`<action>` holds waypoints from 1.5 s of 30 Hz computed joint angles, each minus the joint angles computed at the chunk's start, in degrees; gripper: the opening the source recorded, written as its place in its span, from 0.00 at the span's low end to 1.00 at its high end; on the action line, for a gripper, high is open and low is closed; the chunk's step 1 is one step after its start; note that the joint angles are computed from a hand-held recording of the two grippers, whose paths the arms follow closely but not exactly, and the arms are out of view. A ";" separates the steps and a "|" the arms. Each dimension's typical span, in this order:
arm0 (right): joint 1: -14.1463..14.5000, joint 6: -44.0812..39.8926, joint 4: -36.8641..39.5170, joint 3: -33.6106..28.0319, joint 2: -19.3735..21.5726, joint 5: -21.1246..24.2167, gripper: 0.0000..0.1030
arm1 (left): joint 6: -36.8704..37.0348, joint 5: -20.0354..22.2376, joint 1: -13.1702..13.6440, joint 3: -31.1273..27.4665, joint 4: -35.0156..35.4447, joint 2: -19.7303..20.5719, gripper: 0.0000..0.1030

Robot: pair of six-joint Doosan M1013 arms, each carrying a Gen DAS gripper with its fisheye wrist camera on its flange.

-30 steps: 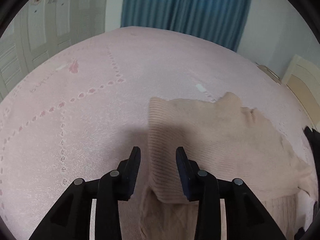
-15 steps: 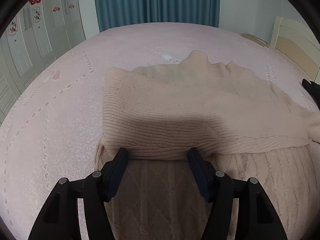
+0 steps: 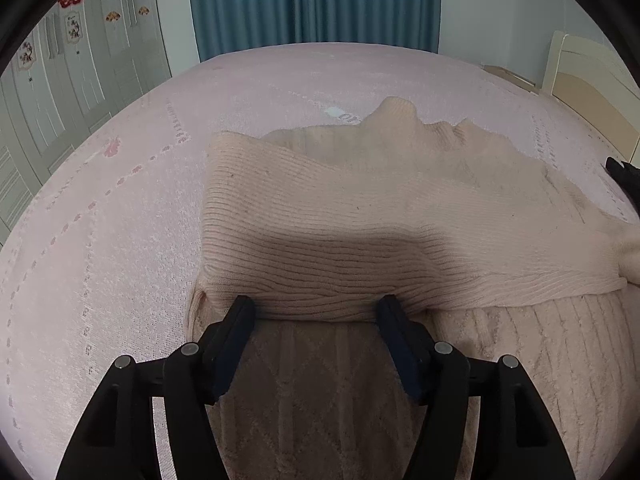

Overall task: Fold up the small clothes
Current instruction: 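Press the folded side flat with the left tool while the right tool grasps the other sleeve cuff, then carry the sleeve across the sweater body with the right tool and release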

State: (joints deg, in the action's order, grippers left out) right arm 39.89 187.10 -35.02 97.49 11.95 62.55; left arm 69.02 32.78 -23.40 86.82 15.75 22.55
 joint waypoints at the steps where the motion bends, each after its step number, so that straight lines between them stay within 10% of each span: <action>1: -1.02 0.36 1.17 0.80 -0.42 -0.91 0.65 | 0.07 -0.05 0.02 0.03 -0.10 0.00 0.62; 15: -5.13 3.20 -0.35 0.58 0.65 -2.21 0.71 | 0.36 -0.20 0.09 0.15 -0.86 -0.04 0.62; 23: -5.98 5.43 -2.11 0.40 0.84 1.24 0.50 | 0.89 -0.38 0.26 0.20 -1.66 -0.08 0.62; 29: -7.38 5.34 -2.27 0.42 0.77 2.35 0.12 | 1.33 -0.64 0.39 0.30 -2.49 -0.15 0.62; 42: -1.85 -3.76 -12.14 -11.28 4.31 16.60 0.09 | 3.09 -2.22 0.91 0.88 -6.21 -0.62 0.62; 45: -0.08 -9.87 -14.86 -18.33 7.37 19.58 0.09 | 10.74 -5.04 2.40 2.08 -16.59 -1.42 0.68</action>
State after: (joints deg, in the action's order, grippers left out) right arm 39.81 177.23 -49.89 79.16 19.32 82.13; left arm 79.76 27.74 -21.00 88.90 -0.84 21.12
